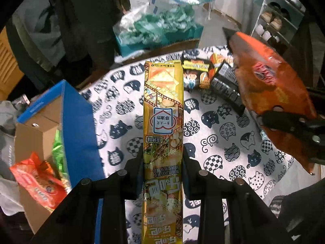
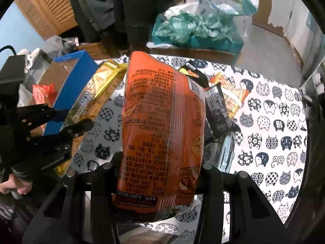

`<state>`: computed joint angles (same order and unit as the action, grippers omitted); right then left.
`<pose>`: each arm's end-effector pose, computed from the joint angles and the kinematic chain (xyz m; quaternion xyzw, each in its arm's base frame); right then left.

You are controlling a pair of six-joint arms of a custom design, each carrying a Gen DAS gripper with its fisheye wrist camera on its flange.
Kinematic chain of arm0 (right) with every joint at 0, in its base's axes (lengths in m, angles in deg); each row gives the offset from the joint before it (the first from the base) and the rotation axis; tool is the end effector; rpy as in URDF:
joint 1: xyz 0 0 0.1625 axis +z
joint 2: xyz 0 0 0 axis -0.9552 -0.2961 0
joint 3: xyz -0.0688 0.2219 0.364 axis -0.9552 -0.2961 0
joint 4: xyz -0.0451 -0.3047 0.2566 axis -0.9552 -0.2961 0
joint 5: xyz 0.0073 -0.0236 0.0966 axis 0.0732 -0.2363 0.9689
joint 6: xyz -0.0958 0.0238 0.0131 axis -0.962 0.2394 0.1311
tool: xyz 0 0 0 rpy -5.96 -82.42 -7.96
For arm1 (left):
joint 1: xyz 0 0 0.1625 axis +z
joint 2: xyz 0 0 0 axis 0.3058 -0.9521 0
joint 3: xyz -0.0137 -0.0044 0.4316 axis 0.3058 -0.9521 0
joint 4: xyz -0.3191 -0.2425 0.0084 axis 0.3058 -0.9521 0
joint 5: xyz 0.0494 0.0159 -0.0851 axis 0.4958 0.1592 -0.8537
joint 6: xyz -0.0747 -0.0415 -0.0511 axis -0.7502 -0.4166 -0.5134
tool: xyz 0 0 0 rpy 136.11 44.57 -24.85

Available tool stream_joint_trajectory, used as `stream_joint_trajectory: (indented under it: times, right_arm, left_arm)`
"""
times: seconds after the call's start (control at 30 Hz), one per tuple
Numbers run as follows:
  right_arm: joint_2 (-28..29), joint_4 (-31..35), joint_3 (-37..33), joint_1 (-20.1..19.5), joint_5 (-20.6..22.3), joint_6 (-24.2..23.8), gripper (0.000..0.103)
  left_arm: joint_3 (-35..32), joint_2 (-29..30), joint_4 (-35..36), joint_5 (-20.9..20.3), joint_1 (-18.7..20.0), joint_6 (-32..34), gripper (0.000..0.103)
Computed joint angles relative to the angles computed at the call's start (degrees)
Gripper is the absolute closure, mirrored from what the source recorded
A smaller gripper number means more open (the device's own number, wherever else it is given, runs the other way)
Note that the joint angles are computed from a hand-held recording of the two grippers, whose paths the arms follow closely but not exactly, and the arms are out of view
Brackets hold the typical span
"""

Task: Organize snacks
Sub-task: 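Lift the yellow stick with left tool while right tool lifts the orange bag, then lower both snacks into the cardboard box and open both tools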

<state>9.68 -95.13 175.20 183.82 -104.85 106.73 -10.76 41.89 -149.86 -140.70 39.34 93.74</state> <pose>0.2932 -0.5930 0.1622 -0.1193 -0.9037 0.2743 0.3064 -0.2385 -0.7058 0.1949 0.5306 0.8077 0.0228 0.2560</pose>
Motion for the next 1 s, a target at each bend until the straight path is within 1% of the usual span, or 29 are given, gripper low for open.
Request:
stream_joint_trajectory:
  times: [0.27, 0.4, 0.57, 0.8, 1.0]
  right_arm:
    - [2.8, 1.1, -5.1, 2.2, -0.7, -2.2, 0.059]
    - [4.4, 1.3, -7.9, 2.7, 0.4, -3.4, 0.059]
    - [6.8, 2.8, -12.0, 3.2, 0.9, -5.0, 0.059]
    - [11.8, 6.8, -20.4, 3.9, 2.1, -7.5, 0.059]
    - [17.0, 11.5, -29.4, 4.4, 2.8, -10.0, 0.059]
  left_arm:
    - [-2.0, -2.5, -1.0, -1.8, 0.3, 2.6, 0.072]
    - [-2.7, -3.4, -1.8, -2.3, 0.7, 3.8, 0.072]
    - [-5.2, -3.6, -1.4, -2.5, 1.6, 3.9, 0.072]
    - [-8.7, -3.3, -1.1, -2.8, 3.4, 4.3, 0.072]
    - [-12.8, -1.9, -0.5, -1.8, 5.8, 4.1, 0.072]
